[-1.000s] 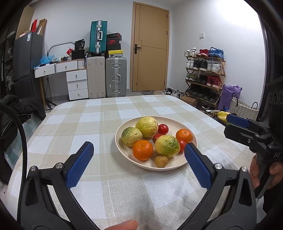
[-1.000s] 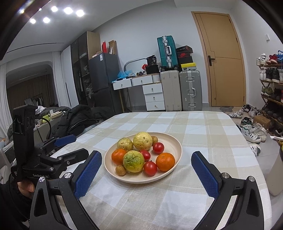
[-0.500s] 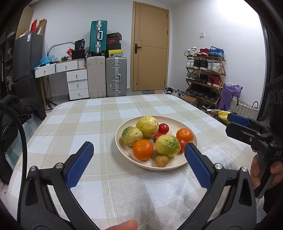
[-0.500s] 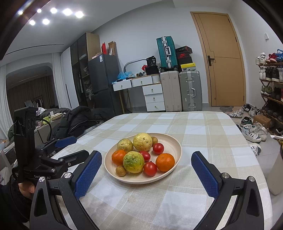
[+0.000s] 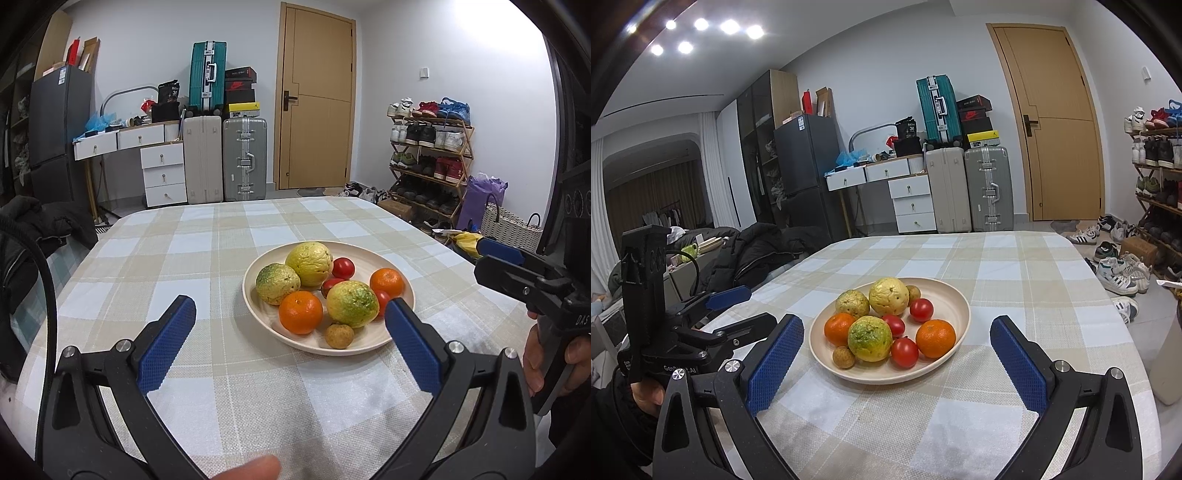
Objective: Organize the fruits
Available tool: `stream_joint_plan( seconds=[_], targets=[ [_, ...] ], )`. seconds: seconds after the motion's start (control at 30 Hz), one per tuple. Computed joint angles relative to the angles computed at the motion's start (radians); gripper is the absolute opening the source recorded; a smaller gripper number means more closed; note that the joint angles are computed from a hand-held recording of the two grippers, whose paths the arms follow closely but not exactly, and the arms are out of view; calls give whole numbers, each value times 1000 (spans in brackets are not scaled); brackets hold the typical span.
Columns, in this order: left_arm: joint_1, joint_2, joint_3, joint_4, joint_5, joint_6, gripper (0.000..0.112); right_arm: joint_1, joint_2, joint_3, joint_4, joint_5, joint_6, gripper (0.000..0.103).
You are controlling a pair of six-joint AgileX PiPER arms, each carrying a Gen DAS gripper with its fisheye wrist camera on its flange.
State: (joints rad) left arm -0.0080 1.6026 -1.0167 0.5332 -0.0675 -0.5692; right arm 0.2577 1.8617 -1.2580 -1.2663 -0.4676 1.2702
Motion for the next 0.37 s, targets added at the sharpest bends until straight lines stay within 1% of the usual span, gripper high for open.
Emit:
stream_joint_plan(
  seconds=[0.07,0.3,0.33,0.37],
  targets=[
    [-1,-1,0,-32,3,31,102,-1,0,-2,-3,1,5,103],
    [3,3,-1,-1,-7,-1,102,-1,0,-2,-7,0,7,103],
    [5,6,-3,22,-9,-23,102,0,0,-2,-8,1,6,103],
    [2,2,-1,4,-5,-5,102,0,0,-2,-8,1,6,103]
  ],
)
